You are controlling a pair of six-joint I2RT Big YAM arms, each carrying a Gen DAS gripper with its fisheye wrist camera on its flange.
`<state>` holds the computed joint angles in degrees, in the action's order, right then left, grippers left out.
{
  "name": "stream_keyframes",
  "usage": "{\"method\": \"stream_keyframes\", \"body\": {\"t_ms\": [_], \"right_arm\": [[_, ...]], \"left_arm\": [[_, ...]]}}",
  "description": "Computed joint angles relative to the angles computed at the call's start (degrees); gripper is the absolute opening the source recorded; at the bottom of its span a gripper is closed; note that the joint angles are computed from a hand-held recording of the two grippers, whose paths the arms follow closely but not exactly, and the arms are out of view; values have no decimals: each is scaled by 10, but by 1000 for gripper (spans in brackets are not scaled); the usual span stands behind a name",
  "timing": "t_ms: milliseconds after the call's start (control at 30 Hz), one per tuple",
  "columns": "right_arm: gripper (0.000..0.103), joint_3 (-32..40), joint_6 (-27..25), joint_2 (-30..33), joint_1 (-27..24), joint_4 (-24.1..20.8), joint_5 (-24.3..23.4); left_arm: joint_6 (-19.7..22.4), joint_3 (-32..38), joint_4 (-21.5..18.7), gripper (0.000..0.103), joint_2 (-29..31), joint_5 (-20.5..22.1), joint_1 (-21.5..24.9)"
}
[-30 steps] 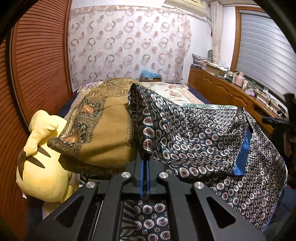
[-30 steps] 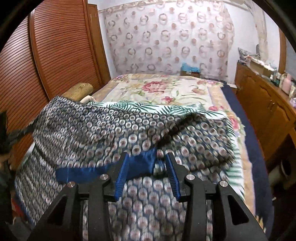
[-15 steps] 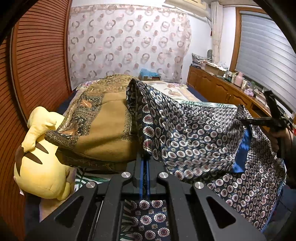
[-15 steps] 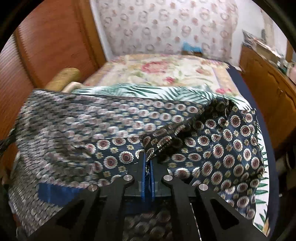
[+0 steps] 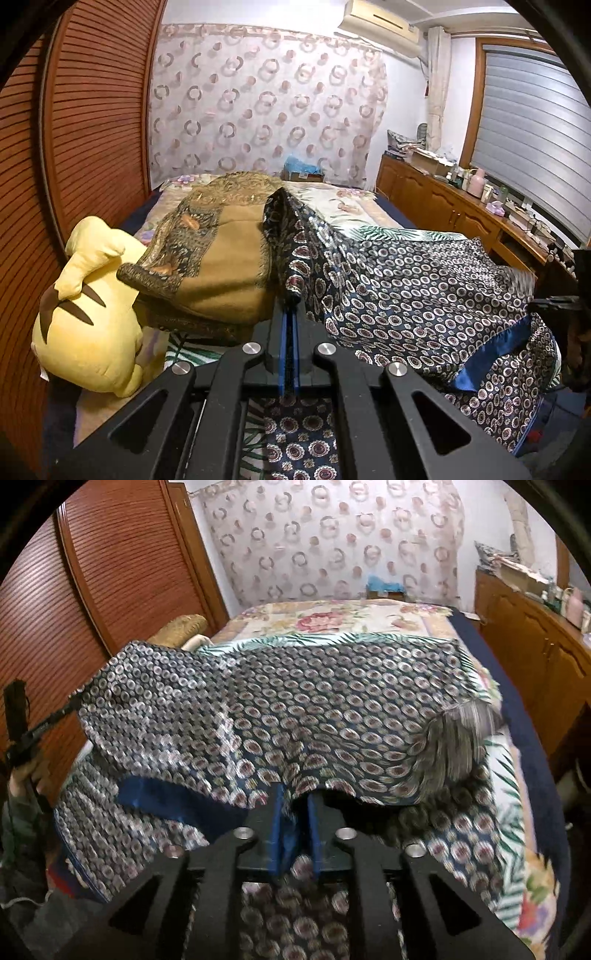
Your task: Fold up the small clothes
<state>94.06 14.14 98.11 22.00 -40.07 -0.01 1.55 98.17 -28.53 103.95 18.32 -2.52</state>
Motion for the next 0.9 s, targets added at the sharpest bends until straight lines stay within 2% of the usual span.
{"method": "stream_keyframes", "body": {"t_ms": [167, 233, 367, 467, 567, 667, 800, 833, 900], "right_arm": [[41, -35, 3, -38, 6, 2, 43], [42, -40, -3, -47, 6, 5, 64], [43, -50, -25, -56, -4, 14, 134], [43, -46, -20, -45, -28, -3, 158], [43, -34, -1, -26, -50, -23, 143], [43, -22, 14, -9, -67, -32, 97], [42, -9, 7, 8, -77, -30, 58], [40, -9, 4, 9, -76, -26, 58], [17, -16, -10, 8, -86, -12, 38]], "left_arm": [[2, -8, -4, 3, 1, -7, 0], [1, -11, -5, 3, 1, -6, 1], [1, -10, -11, 3, 4, -6, 0], [1, -10, -14, 3, 5, -9, -1], [3, -9, -21, 3, 6, -9, -2], [8, -8, -27, 3, 9, -10, -3], [15, -3, -40, 3, 14, -11, -6], [17, -1, -43, 3, 15, -11, -6], [20, 1, -46, 3, 17, -11, -7]]}}
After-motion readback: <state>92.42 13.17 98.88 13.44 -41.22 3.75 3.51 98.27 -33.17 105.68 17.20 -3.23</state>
